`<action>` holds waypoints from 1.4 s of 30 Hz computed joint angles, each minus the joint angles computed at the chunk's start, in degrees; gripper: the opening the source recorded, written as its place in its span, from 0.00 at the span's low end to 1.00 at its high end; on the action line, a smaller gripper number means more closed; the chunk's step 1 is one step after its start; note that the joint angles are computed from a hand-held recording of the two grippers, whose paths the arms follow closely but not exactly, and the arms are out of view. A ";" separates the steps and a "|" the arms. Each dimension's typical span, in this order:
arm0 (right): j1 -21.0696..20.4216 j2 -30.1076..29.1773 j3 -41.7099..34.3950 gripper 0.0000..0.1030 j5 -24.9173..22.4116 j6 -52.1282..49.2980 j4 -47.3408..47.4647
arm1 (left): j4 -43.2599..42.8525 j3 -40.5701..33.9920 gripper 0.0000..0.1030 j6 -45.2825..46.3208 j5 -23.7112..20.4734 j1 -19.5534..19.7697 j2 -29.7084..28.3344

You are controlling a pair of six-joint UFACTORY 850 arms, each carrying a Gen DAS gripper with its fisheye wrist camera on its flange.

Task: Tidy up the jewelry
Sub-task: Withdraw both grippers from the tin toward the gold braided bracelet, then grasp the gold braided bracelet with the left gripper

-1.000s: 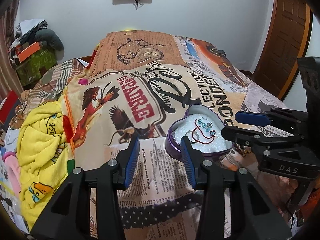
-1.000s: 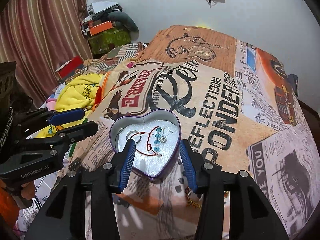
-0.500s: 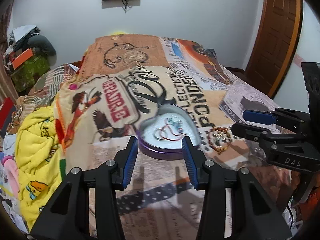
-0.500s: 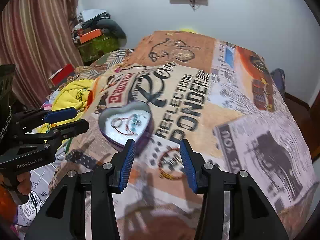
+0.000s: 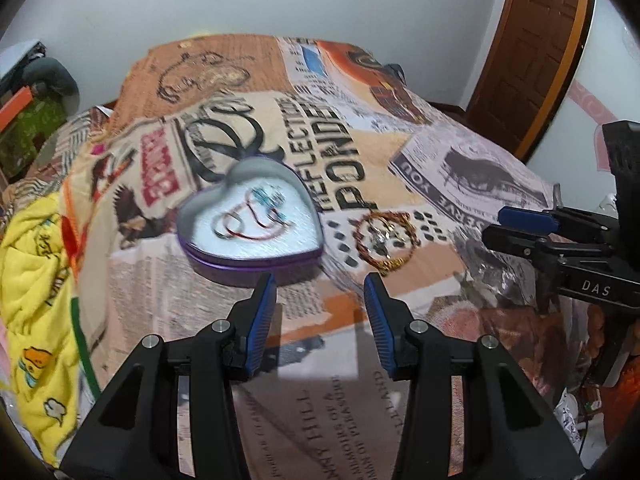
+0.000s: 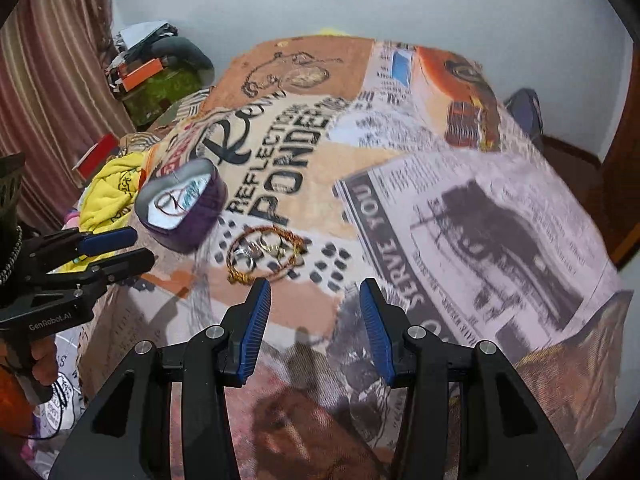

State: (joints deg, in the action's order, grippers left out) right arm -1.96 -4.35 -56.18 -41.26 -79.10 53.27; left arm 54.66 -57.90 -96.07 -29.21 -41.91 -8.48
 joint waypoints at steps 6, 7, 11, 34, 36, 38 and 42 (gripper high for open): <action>-0.15 -1.56 0.03 0.41 -0.39 0.70 -1.28 | -4.20 -1.37 0.43 3.79 4.70 1.16 -2.78; -0.22 -1.78 0.02 0.41 -0.49 0.75 -1.34 | -4.84 -2.00 0.43 4.61 4.84 1.29 -3.55; -0.74 -2.73 -0.44 0.41 -1.34 1.08 -1.24 | -6.37 -3.71 0.39 6.86 6.69 1.90 -5.60; -4.47 -5.41 -2.74 0.41 -5.19 1.83 0.80 | -10.36 -15.97 0.51 21.12 -0.17 1.47 -16.30; -4.61 -5.50 -2.81 0.41 -5.43 1.74 0.98 | -10.43 -16.13 0.45 21.37 -0.32 1.37 -16.30; -4.80 -5.49 -2.81 0.41 -5.73 1.70 1.09 | -10.35 -15.95 0.35 21.00 -0.40 1.40 -16.03; -4.91 -5.36 -2.77 0.41 -5.63 1.76 0.75 | -10.06 -14.88 0.29 19.72 0.37 1.55 -14.94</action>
State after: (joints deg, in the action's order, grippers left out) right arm -6.88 -9.72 -58.94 -46.89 -77.35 54.02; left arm 44.60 -72.78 -76.36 -28.84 -40.35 -23.41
